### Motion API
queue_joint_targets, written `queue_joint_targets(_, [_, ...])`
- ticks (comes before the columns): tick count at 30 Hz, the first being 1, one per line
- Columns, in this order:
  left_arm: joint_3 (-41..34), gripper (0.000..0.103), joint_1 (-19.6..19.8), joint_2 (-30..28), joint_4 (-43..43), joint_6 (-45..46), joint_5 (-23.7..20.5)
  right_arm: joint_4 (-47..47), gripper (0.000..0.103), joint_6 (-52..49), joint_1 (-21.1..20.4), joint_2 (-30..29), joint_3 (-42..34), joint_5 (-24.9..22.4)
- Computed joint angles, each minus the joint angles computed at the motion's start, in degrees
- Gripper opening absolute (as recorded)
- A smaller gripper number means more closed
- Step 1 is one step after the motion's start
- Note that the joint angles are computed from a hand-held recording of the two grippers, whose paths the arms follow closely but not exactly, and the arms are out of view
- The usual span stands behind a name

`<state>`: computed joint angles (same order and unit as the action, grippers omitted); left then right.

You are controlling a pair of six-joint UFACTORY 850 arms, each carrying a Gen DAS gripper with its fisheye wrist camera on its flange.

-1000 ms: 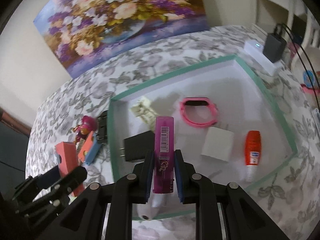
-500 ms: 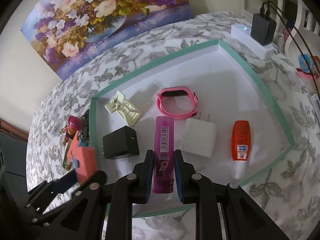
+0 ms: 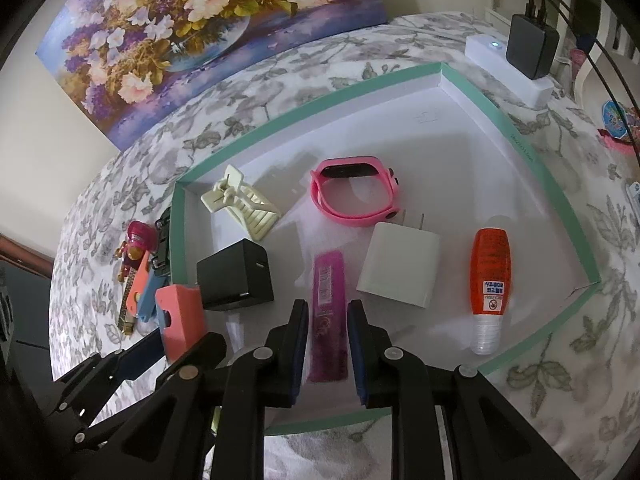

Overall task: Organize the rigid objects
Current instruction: 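Carry the magenta stick and pink-blue block into the tray and open both tools, then withdraw both tools from the tray back toward the object pile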

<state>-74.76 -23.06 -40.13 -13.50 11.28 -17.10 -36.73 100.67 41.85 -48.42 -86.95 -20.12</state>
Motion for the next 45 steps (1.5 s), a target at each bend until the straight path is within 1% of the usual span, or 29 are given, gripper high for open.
queue_joint_targets(5, [0.0, 0.047, 0.0, 0.1, 1.9, -1.8, 0.0, 0.5, 0.022, -0.7, 0.0, -0.2, -0.4, -0.8])
queue_joint_targets(7, [0.0, 0.049, 0.0, 0.2, 3.6, -3.7, 0.0, 0.3, 0.022, -0.3, 0.0, -0.2, -0.4, -0.6])
queue_joint_targets(9, [0.0, 0.052, 0.2, 0.3, 2.6, -3.0, -0.1, -0.6, 0.022, 0.8, 0.0, 0.0, -0.2, -0.6])
queue_joint_targets(12, [-0.2, 0.053, 0.8, 0.4, 0.8, -2.2, -0.5, -1.6, 0.022, 2.1, 0.0, 0.3, 0.1, -0.7])
queue_joint_targets(15, [0.0, 0.053, 1.2, 0.8, 1.9, -4.2, 0.0, -2.6, 0.022, 3.0, 0.1, 0.4, 0.1, -0.9])
queue_joint_targets(20, [0.6, 0.053, 2.0, 1.8, 11.7, -16.1, 1.6, -4.4, 0.022, 4.4, 0.2, 0.5, -0.1, -1.5])
queue_joint_targets(22, [0.3, 0.054, 2.4, 1.7, 14.6, -19.8, 1.3, -4.3, 0.022, 3.9, 0.3, 0.4, -0.4, -2.0])
queue_joint_targets(24, [-0.3, 0.058, 3.0, 1.2, 16.7, -22.7, 0.4, -4.2, 0.025, 3.4, 0.3, 0.2, -0.8, -2.6])
queue_joint_targets(27, [-1.1, 0.060, 3.7, 0.4, 17.6, -24.9, -0.9, -3.9, 0.037, 2.5, 0.5, -0.4, -1.8, -3.8])
queue_joint_targets(29, [-1.5, 0.063, 4.0, 0.0, 18.4, -26.3, -1.5, -3.3, 0.053, 1.2, 0.6, -0.9, -2.6, -4.6])
queue_joint_targets(32, [-1.9, 0.069, 4.7, -0.4, 20.2, -29.3, -2.3, -3.1, 0.056, -0.4, 0.9, -1.6, -4.0, -5.7])
queue_joint_targets(33, [-1.9, 0.070, 4.9, -0.5, 21.2, -30.8, -2.6, -3.2, 0.058, -0.7, 1.0, -1.9, -4.5, -6.2])
queue_joint_targets(34, [-2.1, 0.071, 5.1, -0.7, 22.2, -32.1, -3.0, -3.4, 0.065, -0.8, 1.1, -2.2, -5.0, -6.9])
queue_joint_targets(35, [-2.2, 0.076, 5.2, -0.8, 23.2, -33.2, -3.3, -3.7, 0.070, -0.5, 1.3, -2.3, -5.3, -7.4])
queue_joint_targets(36, [-2.1, 0.081, 5.5, -0.9, 24.8, -35.1, -3.5, -3.9, 0.071, -0.3, 1.4, -2.6, -5.7, -7.9])
queue_joint_targets(38, [-2.2, 0.081, 5.9, -1.0, 26.6, -37.3, -3.8, -3.2, 0.075, -1.4, 1.5, -3.0, -6.5, -7.9])
queue_joint_targets(42, [-2.3, 0.081, 7.0, -1.1, 25.8, -37.5, -4.0, -1.8, 0.080, -5.0, 1.8, -4.4, -8.9, -9.8])
queue_joint_targets(43, [-2.3, 0.081, 7.3, -1.1, 25.9, -37.8, -4.0, -1.6, 0.082, -5.8, 2.0, -4.8, -9.5, -10.4])
queue_joint_targets(44, [-2.4, 0.082, 7.5, -1.2, 26.0, -38.2, -4.1, -1.5, 0.086, -6.2, 2.0, -5.0, -9.8, -10.7])
queue_joint_targets(45, [-2.7, 0.086, 7.8, -1.3, 26.2, -38.5, -4.3, -1.8, 0.088, -6.2, 2.1, -5.1, -10.0, -10.9])
